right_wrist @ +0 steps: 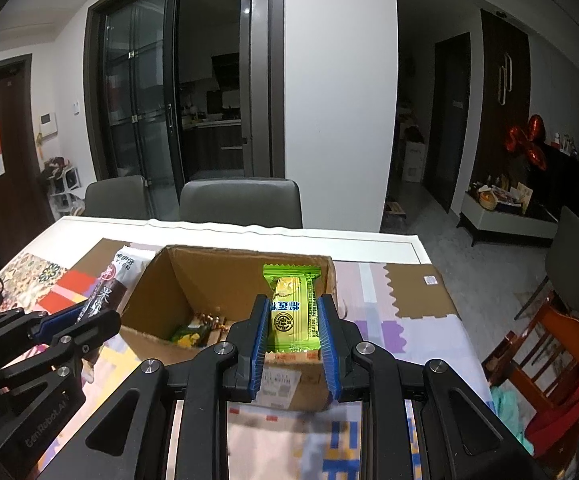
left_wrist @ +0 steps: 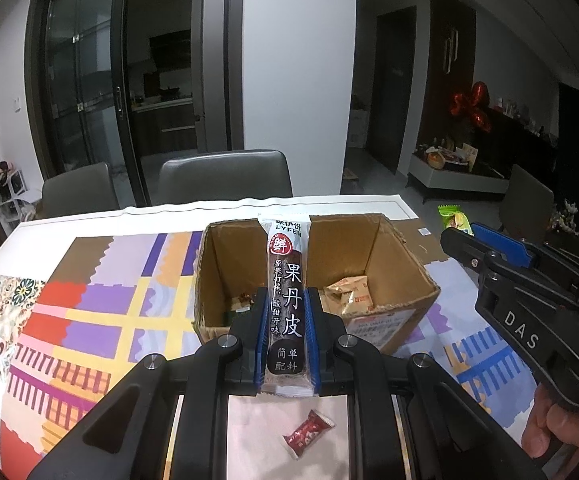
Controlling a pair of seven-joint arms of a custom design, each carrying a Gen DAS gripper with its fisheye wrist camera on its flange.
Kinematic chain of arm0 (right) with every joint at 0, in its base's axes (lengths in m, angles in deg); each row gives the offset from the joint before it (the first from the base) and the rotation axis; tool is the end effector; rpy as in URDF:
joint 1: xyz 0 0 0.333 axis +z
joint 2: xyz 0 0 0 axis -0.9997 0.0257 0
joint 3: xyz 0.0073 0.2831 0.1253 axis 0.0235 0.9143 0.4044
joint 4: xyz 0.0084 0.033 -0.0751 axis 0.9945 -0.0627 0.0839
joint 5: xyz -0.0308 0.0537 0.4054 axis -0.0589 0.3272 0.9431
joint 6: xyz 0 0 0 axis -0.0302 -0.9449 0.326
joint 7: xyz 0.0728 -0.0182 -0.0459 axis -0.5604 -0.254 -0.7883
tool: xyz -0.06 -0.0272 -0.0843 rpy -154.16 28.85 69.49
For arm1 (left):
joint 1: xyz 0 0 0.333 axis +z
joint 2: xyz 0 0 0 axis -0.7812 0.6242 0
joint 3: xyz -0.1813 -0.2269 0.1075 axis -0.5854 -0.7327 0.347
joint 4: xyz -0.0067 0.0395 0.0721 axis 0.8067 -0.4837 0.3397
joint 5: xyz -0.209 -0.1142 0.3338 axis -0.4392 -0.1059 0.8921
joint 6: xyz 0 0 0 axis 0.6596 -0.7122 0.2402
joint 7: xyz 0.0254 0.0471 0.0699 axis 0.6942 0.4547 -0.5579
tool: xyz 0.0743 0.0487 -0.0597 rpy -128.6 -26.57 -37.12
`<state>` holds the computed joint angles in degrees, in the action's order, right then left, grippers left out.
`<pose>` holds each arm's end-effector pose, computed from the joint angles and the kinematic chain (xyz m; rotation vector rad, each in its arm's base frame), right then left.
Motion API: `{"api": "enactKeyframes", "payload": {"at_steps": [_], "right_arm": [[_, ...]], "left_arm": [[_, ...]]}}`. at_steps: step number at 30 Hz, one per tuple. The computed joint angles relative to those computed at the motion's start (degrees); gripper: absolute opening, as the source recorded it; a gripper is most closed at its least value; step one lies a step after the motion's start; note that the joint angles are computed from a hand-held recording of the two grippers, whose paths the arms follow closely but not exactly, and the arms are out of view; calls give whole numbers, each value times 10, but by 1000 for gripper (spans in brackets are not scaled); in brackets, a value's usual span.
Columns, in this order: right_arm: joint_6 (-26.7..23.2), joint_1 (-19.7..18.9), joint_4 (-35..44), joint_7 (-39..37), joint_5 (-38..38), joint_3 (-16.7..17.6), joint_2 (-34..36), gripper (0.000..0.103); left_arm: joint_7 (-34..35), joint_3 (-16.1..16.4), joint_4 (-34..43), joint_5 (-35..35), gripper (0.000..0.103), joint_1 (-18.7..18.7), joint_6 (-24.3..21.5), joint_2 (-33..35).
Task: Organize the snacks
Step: 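Lift both held snacks and carry them over the cardboard box, then open both tools to drop the bar and cracker into the box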
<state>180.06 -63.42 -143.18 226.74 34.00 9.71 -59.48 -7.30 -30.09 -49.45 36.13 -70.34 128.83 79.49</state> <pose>0.5766 0.3282 0.5966 -1.5464 1.6986 -0.9280 0.5957 -0.3234 0.5715 -1.4171 1.9925 -1.0049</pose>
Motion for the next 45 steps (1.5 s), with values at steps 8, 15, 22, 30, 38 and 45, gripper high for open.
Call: {"api": "enactKeyframes", "payload": {"at_steps": [8,15,22,30,38,45], "right_arm": [[7,0,28,-16,13,-9,25,25],[11,2,60,-40,33,-20,56,26],[13,6,95,-66,58,-33,88,25],[12,16,113,-75,69,-44,110,26],[-1,25,137,-86,74,-53,128,45],[-6,31,127,-57,54,-57,120,64]], "left_arm": [[9,4,33,-1,18,-5,-9,24],[26,13,88,-16,18,-12,-25,67],[39,25,125,-27,18,-20,-35,98],[42,33,141,-35,18,-24,-45,114],[13,47,142,0,34,-35,-51,113],[-12,50,121,23,52,-34,-43,97]]}}
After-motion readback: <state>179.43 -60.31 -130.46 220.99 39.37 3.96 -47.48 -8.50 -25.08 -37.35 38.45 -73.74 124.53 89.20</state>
